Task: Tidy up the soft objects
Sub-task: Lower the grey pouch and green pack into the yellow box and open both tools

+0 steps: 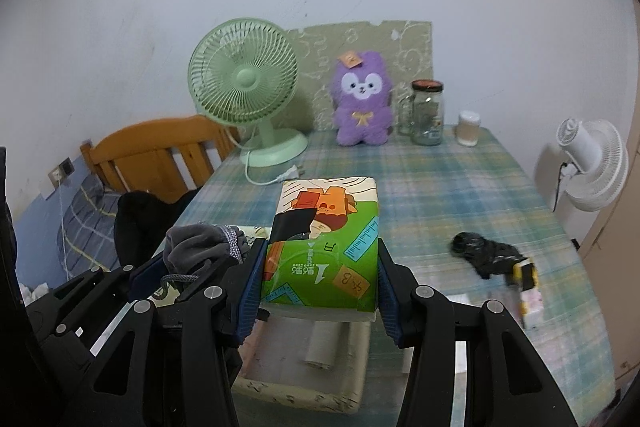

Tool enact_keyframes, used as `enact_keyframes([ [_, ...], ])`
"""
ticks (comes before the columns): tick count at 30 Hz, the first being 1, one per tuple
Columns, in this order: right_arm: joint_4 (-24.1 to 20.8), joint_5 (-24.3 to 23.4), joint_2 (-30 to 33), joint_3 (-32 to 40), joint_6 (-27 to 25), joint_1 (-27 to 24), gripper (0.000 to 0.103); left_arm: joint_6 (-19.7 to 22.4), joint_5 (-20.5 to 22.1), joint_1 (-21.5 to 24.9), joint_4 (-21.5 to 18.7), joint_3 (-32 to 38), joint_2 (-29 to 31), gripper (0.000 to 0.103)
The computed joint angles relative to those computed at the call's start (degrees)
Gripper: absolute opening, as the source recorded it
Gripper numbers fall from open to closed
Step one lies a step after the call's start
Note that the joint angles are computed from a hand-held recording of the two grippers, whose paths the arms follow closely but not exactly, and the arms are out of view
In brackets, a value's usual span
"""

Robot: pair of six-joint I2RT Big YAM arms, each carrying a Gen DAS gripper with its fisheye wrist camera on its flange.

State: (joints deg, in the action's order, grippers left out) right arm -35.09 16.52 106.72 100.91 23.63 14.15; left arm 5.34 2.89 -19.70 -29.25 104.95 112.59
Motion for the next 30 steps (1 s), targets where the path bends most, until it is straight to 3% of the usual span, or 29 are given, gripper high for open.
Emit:
enact_keyframes([
  [14, -5.89, -4.82, 7.67, 8.65, -0.68, 0.36, 0.053, -0.57, 0.98, 2.41, -6.86, 6.01, 5.31, 0.037],
  [15, -6.12, -5.08, 8.02, 8.97, -0.7, 0.42, 0.053, -0.61, 0.83, 2.47, -7.05, 6.16, 5.49, 0.038],
  [18, -6.93, -6.36, 9.09, 10.12, -0.64, 0.51, 0.053, -1.1, -0.82, 2.71, -7.89, 6.2, 5.67, 0.066],
  [26, -7.01, -8.25, 10.65, 11.52, -0.55, 0.37, 0.054, -1.05, 2.54, 3.13, -9.56, 6.74, 6.19, 0.074],
  [30, -7.19, -10.15, 11.01, 11.8, -0.5, -0.03, 0.068, -1.51, 3.05, 3.28, -9.59, 6.92, 6.33, 0.076],
])
